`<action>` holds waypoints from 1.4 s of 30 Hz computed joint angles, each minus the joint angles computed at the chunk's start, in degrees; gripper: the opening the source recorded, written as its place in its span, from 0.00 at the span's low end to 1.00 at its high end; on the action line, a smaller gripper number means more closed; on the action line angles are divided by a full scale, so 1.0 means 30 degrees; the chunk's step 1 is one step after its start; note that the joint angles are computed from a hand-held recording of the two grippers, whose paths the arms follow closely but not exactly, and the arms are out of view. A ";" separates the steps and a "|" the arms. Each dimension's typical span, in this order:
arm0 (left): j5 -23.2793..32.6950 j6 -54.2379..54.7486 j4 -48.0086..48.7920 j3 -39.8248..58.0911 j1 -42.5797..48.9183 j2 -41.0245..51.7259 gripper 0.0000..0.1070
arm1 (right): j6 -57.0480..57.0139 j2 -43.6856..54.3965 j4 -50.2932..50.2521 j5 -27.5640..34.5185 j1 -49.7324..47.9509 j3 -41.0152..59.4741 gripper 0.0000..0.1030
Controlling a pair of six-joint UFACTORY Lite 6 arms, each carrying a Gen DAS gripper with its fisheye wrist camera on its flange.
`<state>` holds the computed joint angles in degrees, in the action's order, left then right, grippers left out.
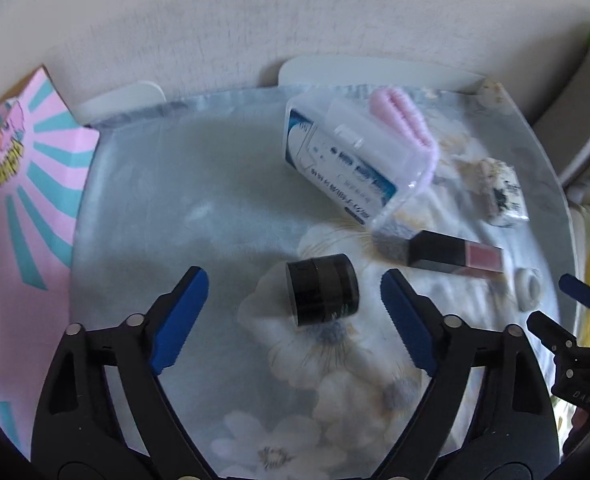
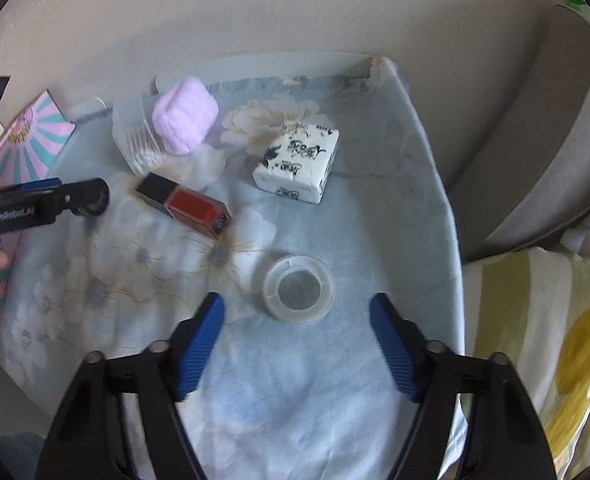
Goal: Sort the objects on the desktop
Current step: 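Grasp the black jar with left tool while right tool grasps the clear tape roll, then carry black jar and tape roll into the cardboard box and release both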
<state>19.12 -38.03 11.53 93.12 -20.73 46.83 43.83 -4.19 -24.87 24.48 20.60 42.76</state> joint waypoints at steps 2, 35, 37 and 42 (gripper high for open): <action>0.0233 -0.0187 0.0002 0.0616 -0.0097 0.0625 0.75 | -0.0851 0.0441 0.0478 -0.0553 -0.0447 -0.0062 0.63; 0.1743 0.3190 -0.2997 -0.4191 0.1937 -0.6036 0.27 | -0.2848 -0.0163 0.3089 0.3370 0.0201 0.4078 0.38; 0.1798 0.3627 -0.3320 -0.5085 0.2489 -0.7215 0.27 | -0.2895 0.0256 0.2881 0.3952 0.0732 0.5206 0.38; 0.2061 0.4230 -0.3886 -0.6513 0.4007 -0.9487 0.27 | -0.3238 0.2489 0.2999 0.4852 0.1821 0.8724 0.38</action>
